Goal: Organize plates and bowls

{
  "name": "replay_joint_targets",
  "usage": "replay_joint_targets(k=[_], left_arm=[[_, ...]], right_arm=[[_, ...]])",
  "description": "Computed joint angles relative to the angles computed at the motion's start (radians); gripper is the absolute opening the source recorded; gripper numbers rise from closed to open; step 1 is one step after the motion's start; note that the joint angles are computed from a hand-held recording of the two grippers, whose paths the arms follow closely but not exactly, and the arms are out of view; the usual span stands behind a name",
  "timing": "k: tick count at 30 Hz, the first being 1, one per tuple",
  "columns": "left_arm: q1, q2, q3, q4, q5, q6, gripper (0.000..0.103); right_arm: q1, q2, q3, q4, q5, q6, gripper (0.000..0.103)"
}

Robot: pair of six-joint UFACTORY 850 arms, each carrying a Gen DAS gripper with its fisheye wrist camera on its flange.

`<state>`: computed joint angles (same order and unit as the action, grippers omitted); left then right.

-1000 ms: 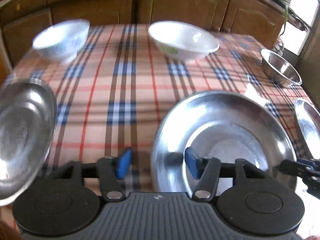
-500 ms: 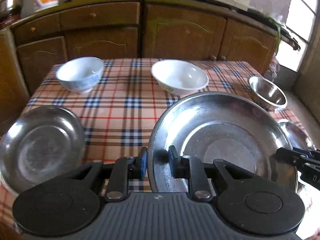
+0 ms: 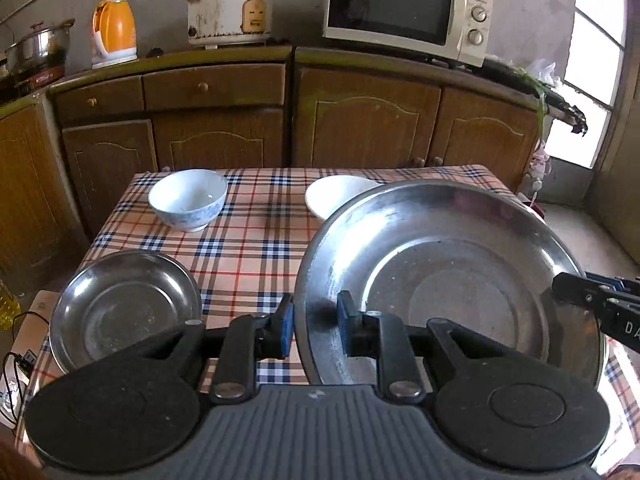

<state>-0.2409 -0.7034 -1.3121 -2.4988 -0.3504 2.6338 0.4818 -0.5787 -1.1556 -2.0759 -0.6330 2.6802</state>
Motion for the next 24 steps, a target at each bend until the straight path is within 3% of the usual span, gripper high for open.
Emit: replay_joint_targets(k=[24], left_arm=[[0.0,0.073,0.126,-0.005,-0.072,0.023,0.023]], right_arm=[[0.054,0.096,0.117,0.078,-0.082,-0.017,0.018]])
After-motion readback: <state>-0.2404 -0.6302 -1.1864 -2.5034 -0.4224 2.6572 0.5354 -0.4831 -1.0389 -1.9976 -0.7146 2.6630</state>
